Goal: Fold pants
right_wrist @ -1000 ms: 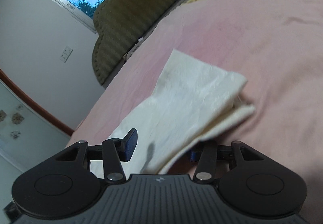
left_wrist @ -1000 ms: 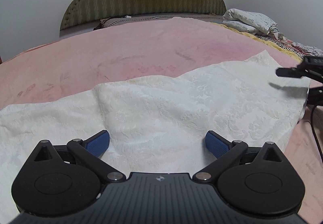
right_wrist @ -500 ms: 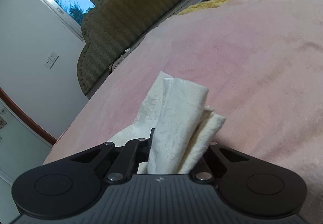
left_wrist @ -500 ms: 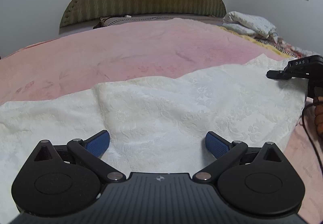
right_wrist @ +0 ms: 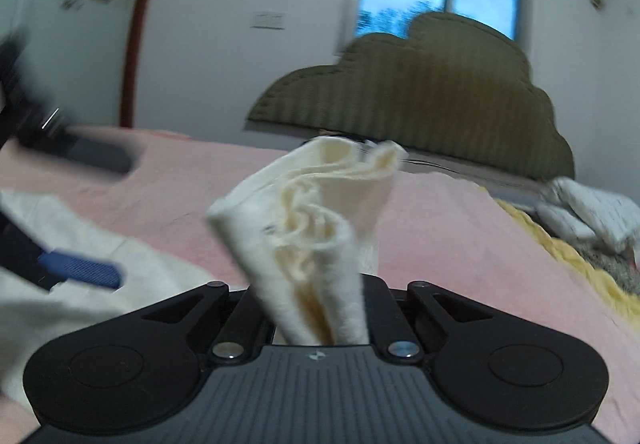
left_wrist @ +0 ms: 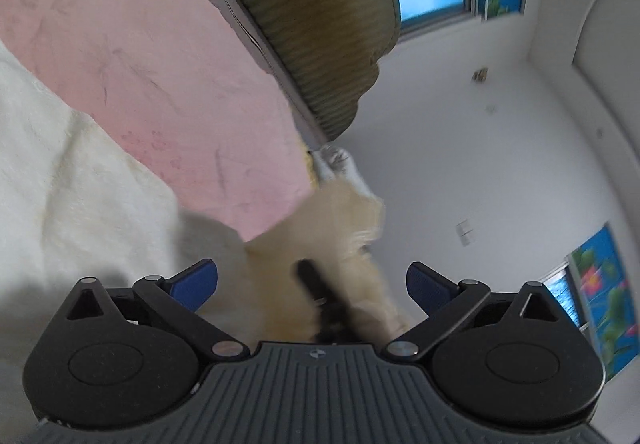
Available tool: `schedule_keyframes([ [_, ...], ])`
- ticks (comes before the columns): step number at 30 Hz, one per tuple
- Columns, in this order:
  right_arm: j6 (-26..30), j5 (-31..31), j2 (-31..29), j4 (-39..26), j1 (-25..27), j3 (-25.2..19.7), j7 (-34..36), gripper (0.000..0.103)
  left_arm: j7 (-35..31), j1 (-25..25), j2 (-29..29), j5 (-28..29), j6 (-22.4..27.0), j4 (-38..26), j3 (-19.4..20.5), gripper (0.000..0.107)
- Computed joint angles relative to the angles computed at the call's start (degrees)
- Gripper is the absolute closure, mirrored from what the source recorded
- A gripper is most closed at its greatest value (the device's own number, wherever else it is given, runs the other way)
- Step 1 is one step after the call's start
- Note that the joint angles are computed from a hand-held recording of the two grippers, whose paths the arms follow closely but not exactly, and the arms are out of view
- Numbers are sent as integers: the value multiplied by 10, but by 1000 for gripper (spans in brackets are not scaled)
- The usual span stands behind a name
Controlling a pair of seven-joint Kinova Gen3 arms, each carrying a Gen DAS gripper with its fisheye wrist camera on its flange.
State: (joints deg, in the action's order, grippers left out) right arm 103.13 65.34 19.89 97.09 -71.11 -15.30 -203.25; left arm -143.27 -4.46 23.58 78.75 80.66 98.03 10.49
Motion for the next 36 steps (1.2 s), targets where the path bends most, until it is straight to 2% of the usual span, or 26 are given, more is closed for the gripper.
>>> schedule_keyframes([
  [6,-38,12,21,-30,-6,5,2,97,103,9,44,6,16,-18,11,5],
  [9,-31,12,38,-54,-13,16,39,97,135,19,47,-18,-7,-36,10,5],
  [11,-33,13,37,-55,-13,17,29,97,163,26,49,-47,-21,-56,10,5],
  [13,-46,10,32,-58,-29,46,17,96,182,23,58,-64,-18,-78,15,6],
  [15,-56,3,30,-71,-33,60,41,95,176,17,58,-65,-23,-86,21,11],
  [16,-52,3,35,-79,-29,55,65,95,162,11,57,-61,-27,-87,23,21],
  [17,-44,10,46,-89,-16,40,88,95,151,4,55,-65,-33,-92,31,41],
  [18,-31,20,60,-102,4,13,111,95,144,4,47,-78,-41,-98,29,54],
  [19,-13,32,76,-117,21,-13,135,95,146,14,37,-97,-53,-110,16,76],
  [20,5,44,93,-131,35,-37,158,95,143,19,27,-110,-64,-114,7,89],
  [22,15,59,114,-156,46,-53,205,95,122,12,7,-138,-89,-113,6,101],
  [24,-8,53,123,-177,34,-26,251,95,121,11,-6,-163,-104,-120,1,102],
  [27,-73,30,128,-196,-7,54,298,95,84,15,-37,-212,-145,-126,-7,102],
  [29,-115,19,130,-207,-22,89,319,95,61,19,-54,-245,-172,-128,-11,102],
  [32,-155,12,142,-227,-18,101,350,95,44,13,-61,-271,-193,-128,-16,102],
  [36,-189,2,154,-246,-19,119,378,95,-5,0,-76,-272,-231,-99,-18,101],
])
